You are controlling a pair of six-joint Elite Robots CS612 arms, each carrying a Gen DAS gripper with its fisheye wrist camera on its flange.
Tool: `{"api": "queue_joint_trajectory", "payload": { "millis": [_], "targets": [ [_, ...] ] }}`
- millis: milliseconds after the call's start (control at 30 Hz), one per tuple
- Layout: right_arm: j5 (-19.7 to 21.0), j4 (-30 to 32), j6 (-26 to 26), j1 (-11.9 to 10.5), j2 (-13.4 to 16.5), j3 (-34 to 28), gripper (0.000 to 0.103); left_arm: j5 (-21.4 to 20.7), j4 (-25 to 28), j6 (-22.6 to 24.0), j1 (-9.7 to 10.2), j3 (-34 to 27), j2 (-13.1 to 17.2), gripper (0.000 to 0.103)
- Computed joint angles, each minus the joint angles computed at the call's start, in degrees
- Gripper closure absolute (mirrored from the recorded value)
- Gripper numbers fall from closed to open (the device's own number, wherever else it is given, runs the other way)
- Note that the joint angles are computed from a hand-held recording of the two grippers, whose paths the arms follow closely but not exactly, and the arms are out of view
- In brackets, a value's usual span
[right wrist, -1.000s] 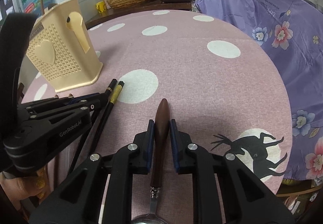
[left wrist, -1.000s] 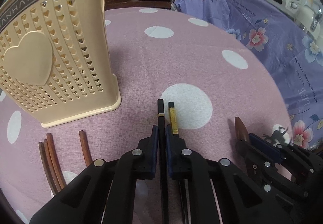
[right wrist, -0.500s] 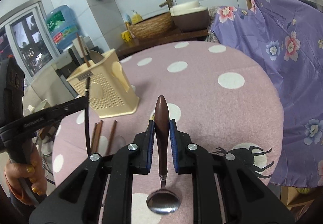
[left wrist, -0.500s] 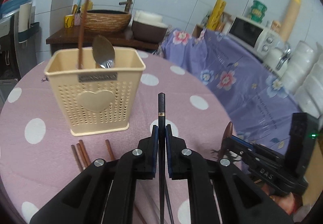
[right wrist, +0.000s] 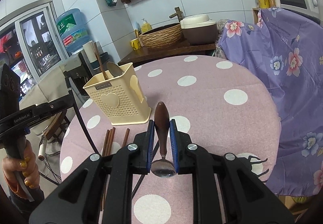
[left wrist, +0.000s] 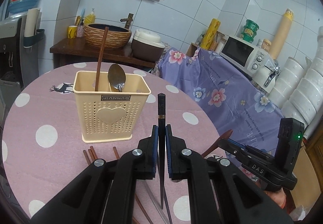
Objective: Organize utensils
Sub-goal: 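Close the left gripper on the black chopsticks while the right gripper carries the spoon toward the holder, then drop the black chopsticks into the beige holder with the left gripper while the right gripper drops the spoon in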
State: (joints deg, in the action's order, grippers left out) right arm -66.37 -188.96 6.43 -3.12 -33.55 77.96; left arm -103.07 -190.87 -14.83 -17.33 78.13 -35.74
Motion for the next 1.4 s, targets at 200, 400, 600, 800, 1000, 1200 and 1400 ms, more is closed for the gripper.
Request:
{"api": "queue_joint_trajectory", "payload": {
  "millis": [200,400,600,800,1000,1200,1400],
  "targets": [
    [-1.08,0.79,-1.19,0.31,-0.08,-0.73,0.087,0.29,-0.68,0.11,0.3,-0.41,0.06,0.095],
    [-0.98,1.78,-2.53,0.58,-0.11,-1.93,0.087,0.79,-0.65,0.91,0.43,-1.21,0.03,0.095],
    [0.49,3.95,-4.49,0.87,-0.46,-4.2,0.087,-0.34,0.34,1.1,1.18,-2.64,-0.23,0.095],
    [3.72,5.48,-6.69,1.66,-1.19,-8.56,0.087,-0.02,-1.18,0.94,2.21,-4.05,-1.94,0.095],
    [3.15,7.07,-5.78,3.36,0.09,-17.52,0.087,2.45,-0.08,-0.15,3.09,-8.19,-2.92,0.095],
    [-0.85,9.28,-5.81,5.35,4.54,-26.62,0.087,9.08,2.1,0.55,3.31,-11.12,-1.95,0.095],
    [-3.34,14.23,-6.95,6.48,9.22,-31.9,0.087,12.64,6.13,0.0,3.64,-12.97,1.0,0.095]
  ]
}}
